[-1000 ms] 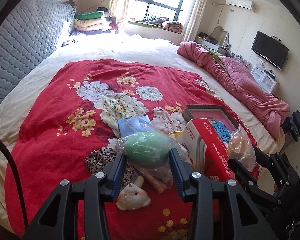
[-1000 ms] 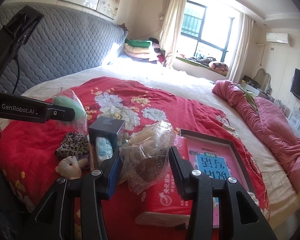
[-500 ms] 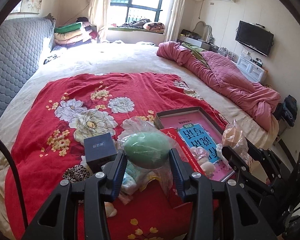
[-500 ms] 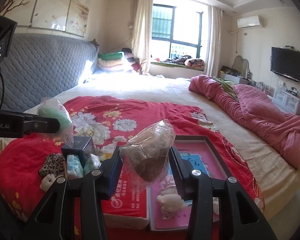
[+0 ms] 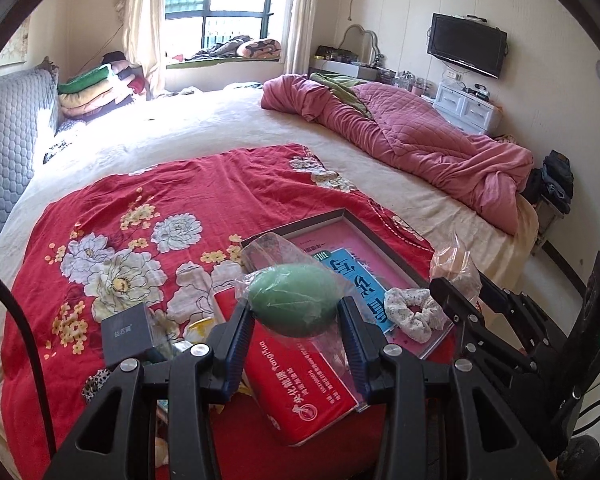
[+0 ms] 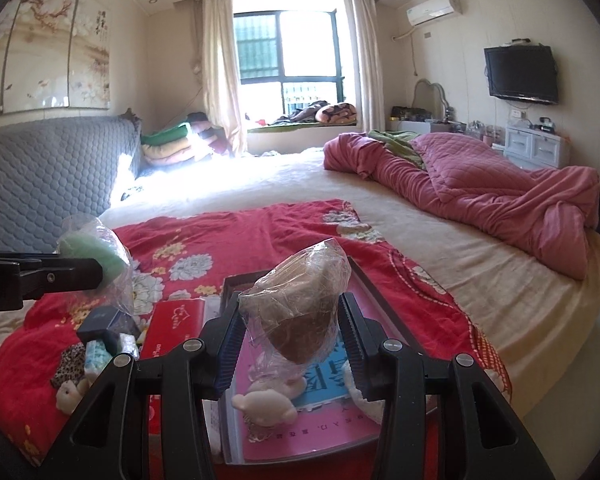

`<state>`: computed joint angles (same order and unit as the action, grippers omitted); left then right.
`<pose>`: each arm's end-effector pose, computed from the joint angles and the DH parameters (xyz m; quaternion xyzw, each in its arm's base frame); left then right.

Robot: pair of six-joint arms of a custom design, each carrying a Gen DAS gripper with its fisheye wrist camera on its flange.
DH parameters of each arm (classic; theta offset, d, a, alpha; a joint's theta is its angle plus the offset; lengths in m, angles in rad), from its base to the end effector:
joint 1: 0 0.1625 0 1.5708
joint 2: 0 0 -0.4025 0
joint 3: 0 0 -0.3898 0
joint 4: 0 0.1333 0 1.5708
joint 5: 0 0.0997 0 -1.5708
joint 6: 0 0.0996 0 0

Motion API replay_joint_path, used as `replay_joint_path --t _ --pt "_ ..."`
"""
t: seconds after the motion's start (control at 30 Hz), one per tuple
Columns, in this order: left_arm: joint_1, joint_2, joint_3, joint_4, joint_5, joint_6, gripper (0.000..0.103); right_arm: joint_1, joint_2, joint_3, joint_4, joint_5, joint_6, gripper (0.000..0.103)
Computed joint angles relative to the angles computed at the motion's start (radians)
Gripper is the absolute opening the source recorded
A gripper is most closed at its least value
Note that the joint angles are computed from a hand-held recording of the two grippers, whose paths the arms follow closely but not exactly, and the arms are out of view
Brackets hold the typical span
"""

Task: Organize soft objects
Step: 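Carry the green egg bag with the left tool while the right tool carries the clear bag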

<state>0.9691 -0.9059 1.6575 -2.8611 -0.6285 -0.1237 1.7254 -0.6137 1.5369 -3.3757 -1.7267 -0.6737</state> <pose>-0.1909 -0.6559 0.2140 0.0860 0.8631 -0.3769 0.3249 0.2248 -0.6770 0.0978 0.3324 -0.8388 0.3931 0.1772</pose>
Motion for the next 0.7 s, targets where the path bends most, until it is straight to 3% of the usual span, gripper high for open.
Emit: replay_joint_path --t 0.7 --pt "0.071 0.244 -0.316 0.271 -0.15 0.002 0.043 -0.076 -0.003 -0.061 0.107 -0.083 0.079 0.048"
